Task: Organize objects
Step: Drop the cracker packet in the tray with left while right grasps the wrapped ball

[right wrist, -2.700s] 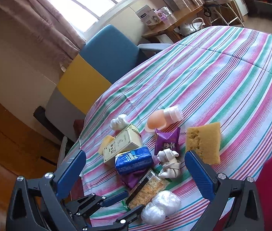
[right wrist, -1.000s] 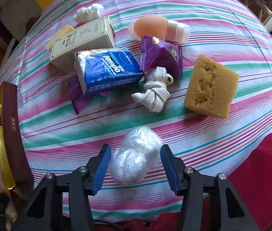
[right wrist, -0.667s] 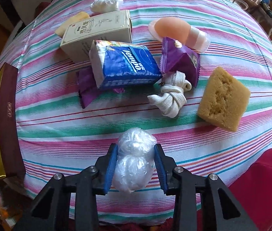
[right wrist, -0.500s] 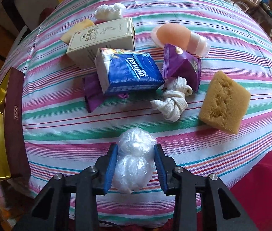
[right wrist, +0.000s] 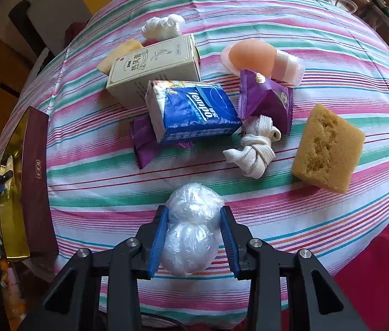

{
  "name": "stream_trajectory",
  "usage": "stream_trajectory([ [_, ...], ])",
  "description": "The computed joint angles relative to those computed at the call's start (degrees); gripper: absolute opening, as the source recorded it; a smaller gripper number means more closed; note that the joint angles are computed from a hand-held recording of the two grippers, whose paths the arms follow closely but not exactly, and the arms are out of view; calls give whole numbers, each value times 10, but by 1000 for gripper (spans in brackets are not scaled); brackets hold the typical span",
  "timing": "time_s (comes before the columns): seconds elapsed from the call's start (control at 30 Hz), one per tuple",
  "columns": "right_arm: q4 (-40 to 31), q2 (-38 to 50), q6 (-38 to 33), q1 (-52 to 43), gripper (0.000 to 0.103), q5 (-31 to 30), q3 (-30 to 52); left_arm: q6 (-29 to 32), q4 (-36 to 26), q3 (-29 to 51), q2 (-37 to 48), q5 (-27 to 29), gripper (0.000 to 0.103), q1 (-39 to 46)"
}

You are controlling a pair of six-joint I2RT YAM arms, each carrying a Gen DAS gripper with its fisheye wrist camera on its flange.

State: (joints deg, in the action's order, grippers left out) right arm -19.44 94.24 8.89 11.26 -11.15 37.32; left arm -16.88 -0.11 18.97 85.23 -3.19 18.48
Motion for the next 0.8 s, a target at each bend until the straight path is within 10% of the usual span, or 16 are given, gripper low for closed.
stream_trajectory([
  [0.5, 11, -9, 14, 9, 39, -4, -10, -3, 3, 21, 17, -25, 46, -9],
  [0.8, 6, -3, 16, 27, 39, 21, -2, 43, -109, -53, -255, -16, 47, -18],
])
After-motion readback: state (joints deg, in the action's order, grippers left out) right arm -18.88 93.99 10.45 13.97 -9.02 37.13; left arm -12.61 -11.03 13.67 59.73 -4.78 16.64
